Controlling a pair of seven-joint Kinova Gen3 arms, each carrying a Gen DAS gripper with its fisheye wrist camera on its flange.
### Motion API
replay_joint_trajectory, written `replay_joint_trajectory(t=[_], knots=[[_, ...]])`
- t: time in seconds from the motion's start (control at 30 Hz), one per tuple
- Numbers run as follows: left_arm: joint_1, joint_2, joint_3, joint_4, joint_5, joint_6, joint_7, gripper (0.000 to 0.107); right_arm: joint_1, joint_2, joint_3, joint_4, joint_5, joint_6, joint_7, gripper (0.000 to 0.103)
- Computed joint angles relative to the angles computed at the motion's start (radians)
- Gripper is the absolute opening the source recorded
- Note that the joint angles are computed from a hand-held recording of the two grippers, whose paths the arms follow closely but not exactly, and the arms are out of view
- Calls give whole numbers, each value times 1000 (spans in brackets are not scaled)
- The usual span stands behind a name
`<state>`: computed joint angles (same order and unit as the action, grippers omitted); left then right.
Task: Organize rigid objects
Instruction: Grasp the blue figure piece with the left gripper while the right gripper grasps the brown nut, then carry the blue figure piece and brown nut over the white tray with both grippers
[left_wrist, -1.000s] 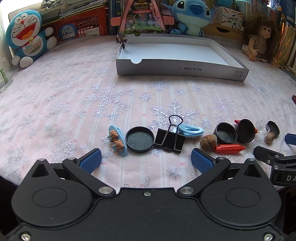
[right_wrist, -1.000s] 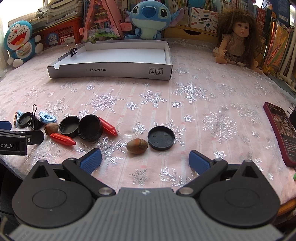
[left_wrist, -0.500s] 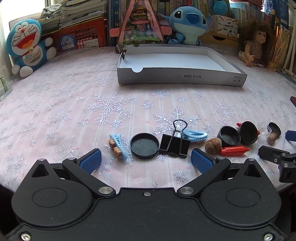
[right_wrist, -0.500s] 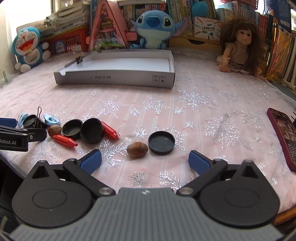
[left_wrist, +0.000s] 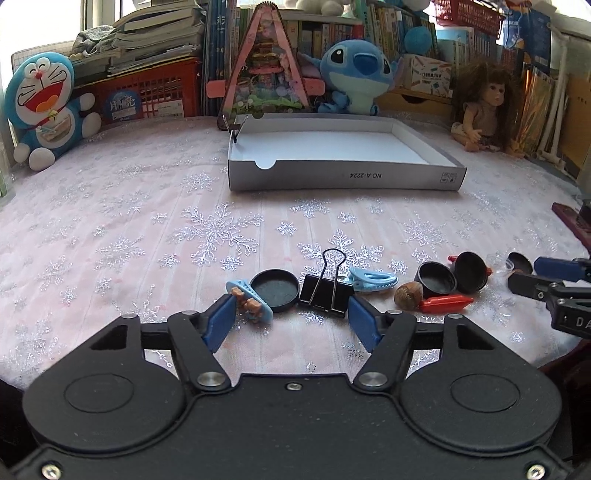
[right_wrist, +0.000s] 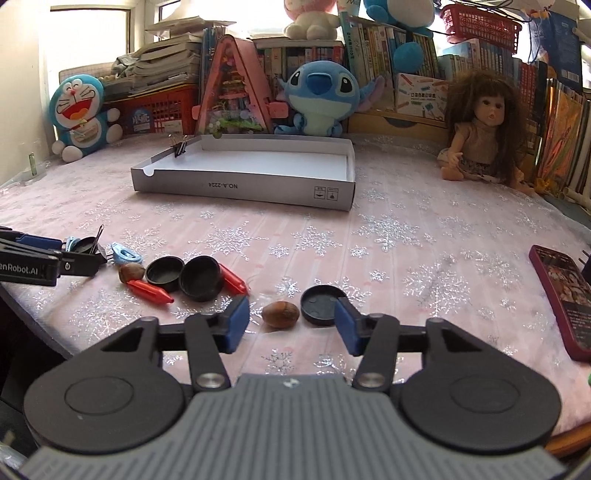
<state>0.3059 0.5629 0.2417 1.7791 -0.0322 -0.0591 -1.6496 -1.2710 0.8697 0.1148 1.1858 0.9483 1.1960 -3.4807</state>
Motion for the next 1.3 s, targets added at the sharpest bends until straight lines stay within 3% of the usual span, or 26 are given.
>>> replay_joint_trajectory(t=[0.13,0.3,0.4,0.47,0.67,0.97,1.2,1.3], knots=[[-73,-5,68,17,-12,-6,10,50,-1,-6,-1,16,13,-28,-8,43],[-102,-19,88,52,-32,-61,20,47,-10,-10,3,31,40,-51,-23,37],[-147,-20,119,86,-87,-137,23,47,-13,-15,3,45,55,-66,-33,34],[-147,-23,103,94,-118,-164,23,47,-15,-21,2,58,67,-79,-38,34],[-189,3,119,54,-197,-100,11,47,-4,-24,-7,60,60,-88,-42,31],[-300,58,250,65,-302,-130,-17,48,7,-16,-7,41,35,-80,-22,31],[-299,94,257,45,-325,-138,-14,48,12,-12,-3,38,25,-78,-3,38],[-315,106,275,48,-341,-151,-8,40,16,-5,-3,32,21,-75,14,39]])
